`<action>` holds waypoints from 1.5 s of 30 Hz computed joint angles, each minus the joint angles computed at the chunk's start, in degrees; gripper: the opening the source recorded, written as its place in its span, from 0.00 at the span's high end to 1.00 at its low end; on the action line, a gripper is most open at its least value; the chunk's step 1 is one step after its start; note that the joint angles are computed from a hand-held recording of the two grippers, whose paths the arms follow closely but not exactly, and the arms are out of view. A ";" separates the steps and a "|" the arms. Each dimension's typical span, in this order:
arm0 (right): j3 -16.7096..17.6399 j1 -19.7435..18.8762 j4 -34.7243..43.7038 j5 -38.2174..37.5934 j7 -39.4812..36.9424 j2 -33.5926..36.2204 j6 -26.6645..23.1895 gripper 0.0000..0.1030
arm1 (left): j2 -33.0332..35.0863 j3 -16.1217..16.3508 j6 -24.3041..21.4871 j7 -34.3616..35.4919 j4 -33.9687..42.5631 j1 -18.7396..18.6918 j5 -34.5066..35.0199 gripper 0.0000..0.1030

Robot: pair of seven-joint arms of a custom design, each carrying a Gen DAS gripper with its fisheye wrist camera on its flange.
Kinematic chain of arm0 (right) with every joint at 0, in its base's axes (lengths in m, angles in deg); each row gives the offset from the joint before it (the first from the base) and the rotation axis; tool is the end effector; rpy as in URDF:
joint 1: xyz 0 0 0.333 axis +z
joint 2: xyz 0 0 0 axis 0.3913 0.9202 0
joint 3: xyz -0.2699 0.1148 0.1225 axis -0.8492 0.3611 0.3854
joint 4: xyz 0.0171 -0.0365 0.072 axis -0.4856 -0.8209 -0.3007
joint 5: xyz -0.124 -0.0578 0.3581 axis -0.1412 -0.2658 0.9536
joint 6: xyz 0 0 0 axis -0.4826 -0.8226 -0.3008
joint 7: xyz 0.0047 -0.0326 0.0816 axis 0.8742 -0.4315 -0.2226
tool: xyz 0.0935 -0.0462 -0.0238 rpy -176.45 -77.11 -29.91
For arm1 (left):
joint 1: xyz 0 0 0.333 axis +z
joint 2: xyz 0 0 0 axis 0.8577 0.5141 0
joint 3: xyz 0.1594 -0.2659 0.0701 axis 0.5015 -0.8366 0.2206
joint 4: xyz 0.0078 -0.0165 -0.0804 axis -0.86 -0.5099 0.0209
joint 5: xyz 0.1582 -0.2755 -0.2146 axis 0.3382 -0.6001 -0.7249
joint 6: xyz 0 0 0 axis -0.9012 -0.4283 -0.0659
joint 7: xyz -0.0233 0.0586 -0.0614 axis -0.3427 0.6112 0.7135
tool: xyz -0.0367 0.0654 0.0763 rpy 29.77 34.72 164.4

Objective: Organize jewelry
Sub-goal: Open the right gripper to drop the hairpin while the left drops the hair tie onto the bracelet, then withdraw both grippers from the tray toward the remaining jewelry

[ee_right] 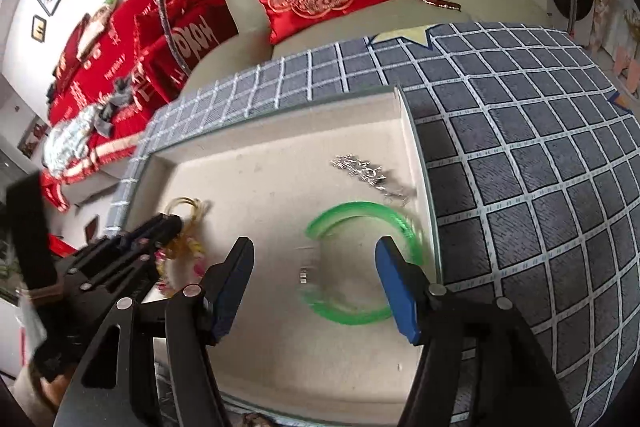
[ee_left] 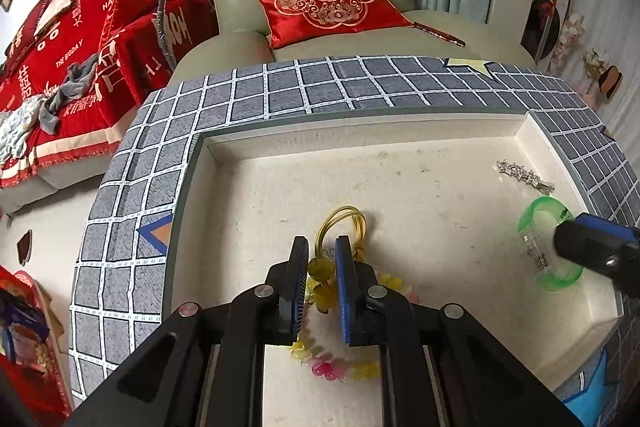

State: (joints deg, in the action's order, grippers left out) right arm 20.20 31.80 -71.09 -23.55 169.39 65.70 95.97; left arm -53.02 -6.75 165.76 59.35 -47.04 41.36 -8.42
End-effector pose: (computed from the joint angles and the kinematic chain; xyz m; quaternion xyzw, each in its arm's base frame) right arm 0.5084 0.1193 0.4016 -0.4737 0.8202 -0.1333 0.2919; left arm 0.6162 -0.2829 0.3765 -0.4515 0.8353 -0.2668 0.1651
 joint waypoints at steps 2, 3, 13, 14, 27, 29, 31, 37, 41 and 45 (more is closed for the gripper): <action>-0.10 0.00 -1.44 1.33 0.16 -1.12 1.90 0.35 | 0.14 0.04 -0.23 -0.31 0.23 -0.02 -0.22 0.51; 0.08 -0.05 -1.92 1.59 0.55 -1.64 2.24 0.35 | 0.16 0.63 -0.26 -1.09 0.32 -0.50 0.11 0.05; 2.66 -2.08 -6.15 -0.79 4.58 -6.84 3.07 0.33 | -3.81 0.06 6.09 -1.00 -4.38 0.15 -0.55 0.00; 3.37 -2.65 -6.54 -1.53 5.45 -7.41 3.17 0.25 | -4.60 -0.64 6.71 -0.14 -5.26 0.82 -1.09 0.00; 12.91 -7.36 -9.13 -15.21 18.90 -18.07 -4.12 0.00 | -17.25 -12.55 4.56 23.26 -16.28 11.74 -26.57 0.00; 10.89 -3.93 -9.17 -12.81 16.76 -19.08 -5.93 0.00 | -19.45 -11.72 5.19 25.53 -18.59 10.84 -28.57 0.00; 9.92 -1.76 -9.34 -10.54 15.75 -20.05 -7.49 0.00 | -21.34 -10.73 6.62 27.65 -20.82 9.64 -30.17 0.00; 10.79 0.21 -10.37 -8.46 15.04 -23.56 -11.13 0.00 | -26.19 -6.80 6.35 33.44 -25.16 5.78 -36.52 0.00; 10.88 1.52 -11.75 -7.26 15.53 -25.91 -12.14 0.00 | -28.64 -4.01 5.42 38.37 -27.36 3.27 -41.53 0.00; 10.81 3.03 -13.78 -5.30 15.43 -28.31 -13.27 0.00 | -31.02 -1.34 0.05 43.75 -29.26 2.36 -46.26 0.00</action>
